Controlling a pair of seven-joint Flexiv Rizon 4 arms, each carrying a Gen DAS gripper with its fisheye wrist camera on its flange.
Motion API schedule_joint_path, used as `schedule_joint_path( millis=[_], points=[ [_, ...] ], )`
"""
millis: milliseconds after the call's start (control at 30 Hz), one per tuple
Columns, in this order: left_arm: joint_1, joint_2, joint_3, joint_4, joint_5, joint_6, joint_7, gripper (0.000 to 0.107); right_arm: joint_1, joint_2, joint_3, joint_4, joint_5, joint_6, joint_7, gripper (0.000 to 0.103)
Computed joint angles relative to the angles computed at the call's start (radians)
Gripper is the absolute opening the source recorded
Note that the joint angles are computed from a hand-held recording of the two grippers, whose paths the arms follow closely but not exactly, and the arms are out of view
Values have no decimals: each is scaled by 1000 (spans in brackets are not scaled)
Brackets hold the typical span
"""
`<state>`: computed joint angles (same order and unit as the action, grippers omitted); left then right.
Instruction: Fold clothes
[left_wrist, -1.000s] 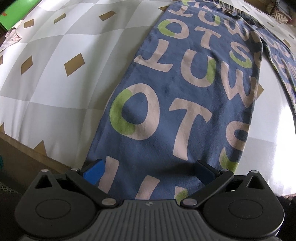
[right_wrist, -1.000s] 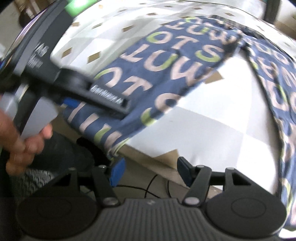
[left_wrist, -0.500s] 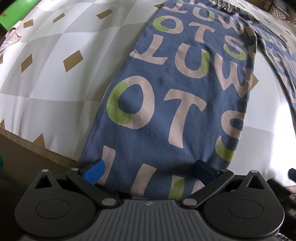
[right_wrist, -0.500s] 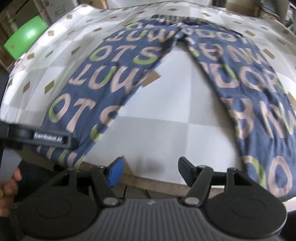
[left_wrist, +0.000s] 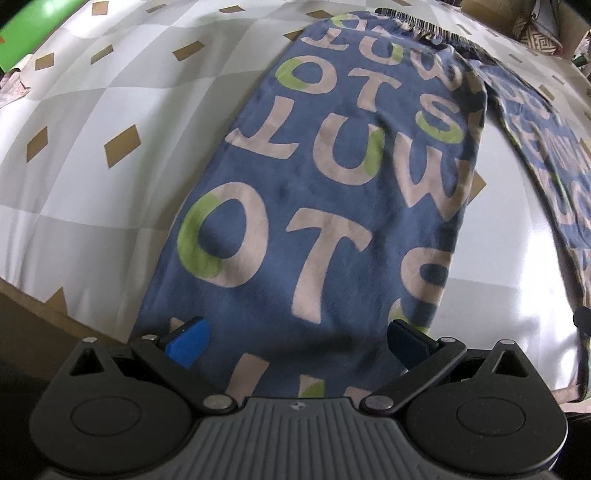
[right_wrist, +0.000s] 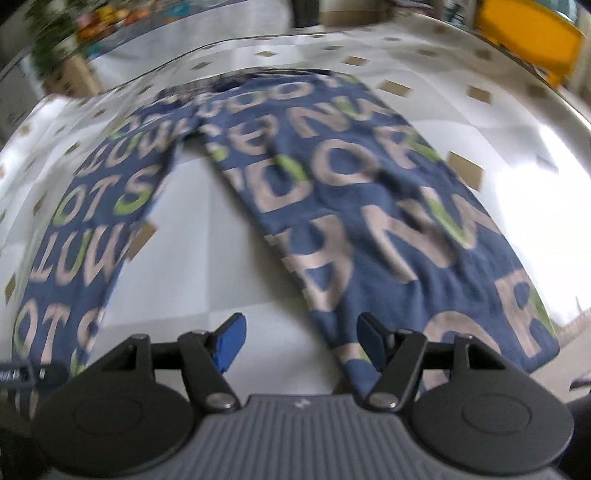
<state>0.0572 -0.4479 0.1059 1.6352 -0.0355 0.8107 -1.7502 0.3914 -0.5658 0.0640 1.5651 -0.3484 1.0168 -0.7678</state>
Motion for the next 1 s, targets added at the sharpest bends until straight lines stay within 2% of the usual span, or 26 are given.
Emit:
schedule_joint_path(
  millis=[167, 333, 667, 1000],
  points=[
    [-8, -11, -1, -18, 12, -12, 5, 103, 4, -12, -28, 4, -10, 20, 58, 66],
    [-14, -19, 2, -29, 32, -15, 15, 103, 17, -23, -38, 3, -55, 22, 57, 72],
    [-16, -26, 3, -34, 41, -10, 28, 103, 1, -33, 26, -23, -10, -4, -109, 74],
    [-15, -23, 2, -29, 37, -11, 38, 103, 1, -25, 48, -36, 51, -40, -186, 74]
  ],
)
